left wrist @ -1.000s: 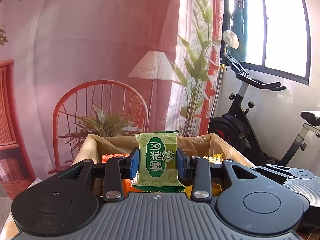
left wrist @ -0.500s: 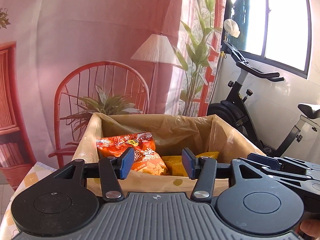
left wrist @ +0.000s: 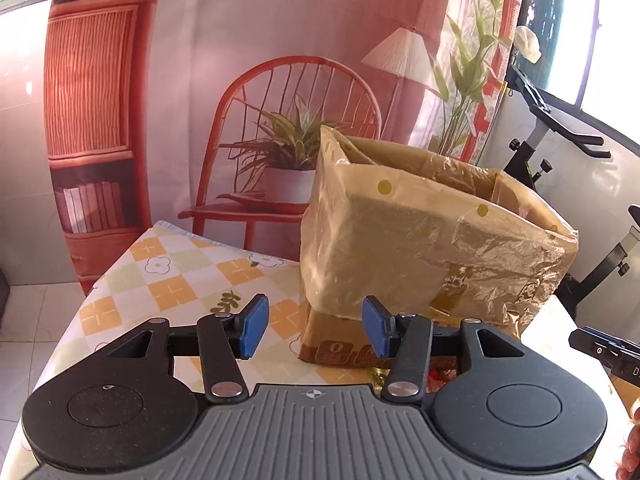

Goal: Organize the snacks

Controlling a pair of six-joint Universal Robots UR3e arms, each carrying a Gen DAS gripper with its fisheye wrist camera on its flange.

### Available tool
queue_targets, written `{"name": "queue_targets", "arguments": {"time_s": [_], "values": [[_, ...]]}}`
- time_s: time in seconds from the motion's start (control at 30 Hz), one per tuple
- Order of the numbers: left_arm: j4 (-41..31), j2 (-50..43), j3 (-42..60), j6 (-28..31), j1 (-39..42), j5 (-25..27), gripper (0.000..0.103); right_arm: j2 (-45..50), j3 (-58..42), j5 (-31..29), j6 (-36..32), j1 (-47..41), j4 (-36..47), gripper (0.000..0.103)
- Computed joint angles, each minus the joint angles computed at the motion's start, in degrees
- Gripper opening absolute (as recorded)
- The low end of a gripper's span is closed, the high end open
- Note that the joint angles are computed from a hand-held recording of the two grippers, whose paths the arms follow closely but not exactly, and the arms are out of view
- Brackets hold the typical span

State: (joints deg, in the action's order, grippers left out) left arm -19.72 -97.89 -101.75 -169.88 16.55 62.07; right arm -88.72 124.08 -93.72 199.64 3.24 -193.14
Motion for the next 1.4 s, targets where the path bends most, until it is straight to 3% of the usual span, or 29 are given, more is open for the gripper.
{"name": "queue_targets", "arguments": {"time_s": [0.2, 0.3, 0.37, 0.43, 0.47, 0.73, 1.03, 1.17, 1.4], "values": [[4.58, 0.36, -8.30, 2.73, 0.28, -0.02, 0.054, -1.86, 7.98, -2.34, 4.93, 1.98, 3.29, 0.040], [8.03, 0.75, -12.01, 4.50, -0.32, 0.02, 0.054, -3.29, 12.45, -0.21, 9.64, 0.92, 3.60, 0.042], [9.04, 0.68, -13.08, 5.25, -0.63, -0.24, 0.054, -4.06, 14.58, -0.82, 11.64, 1.48, 3.88, 0.051], [10.57, 0.74, -14.51, 5.99, -0.93, -0.20, 0.055, -4.95, 15.81, -1.06, 12.79, 1.83, 4.65, 0.075], [11.41, 0.79, -15.18, 6.29, -0.96, -0.20, 0.055, -5.31, 16.84, -1.25, 13.47, 2.19, 4.35, 0.078], [14.27, 2.20, -19.56, 7.39, -0.47, -0.68, 0.055, -3.30, 17.09, -0.21, 14.65, 3.15, 7.35, 0.075], [17.46, 4.46, -23.95, 5.29, 0.12, 0.32, 0.055, 9.42, 6.68, -13.24, 3.09, 12.78, 7.85, 0.073], [17.49, 5.43, -26.38, 3.57, 1.38, -0.84, 0.055, 12.50, 7.52, -13.13, 0.15, 13.17, 1.16, 0.061], [18.61, 5.50, -27.98, 3.07, -0.39, 1.44, 0.055, 14.68, 8.43, -9.81, -2.88, 11.14, -5.41, 0.053]]}}
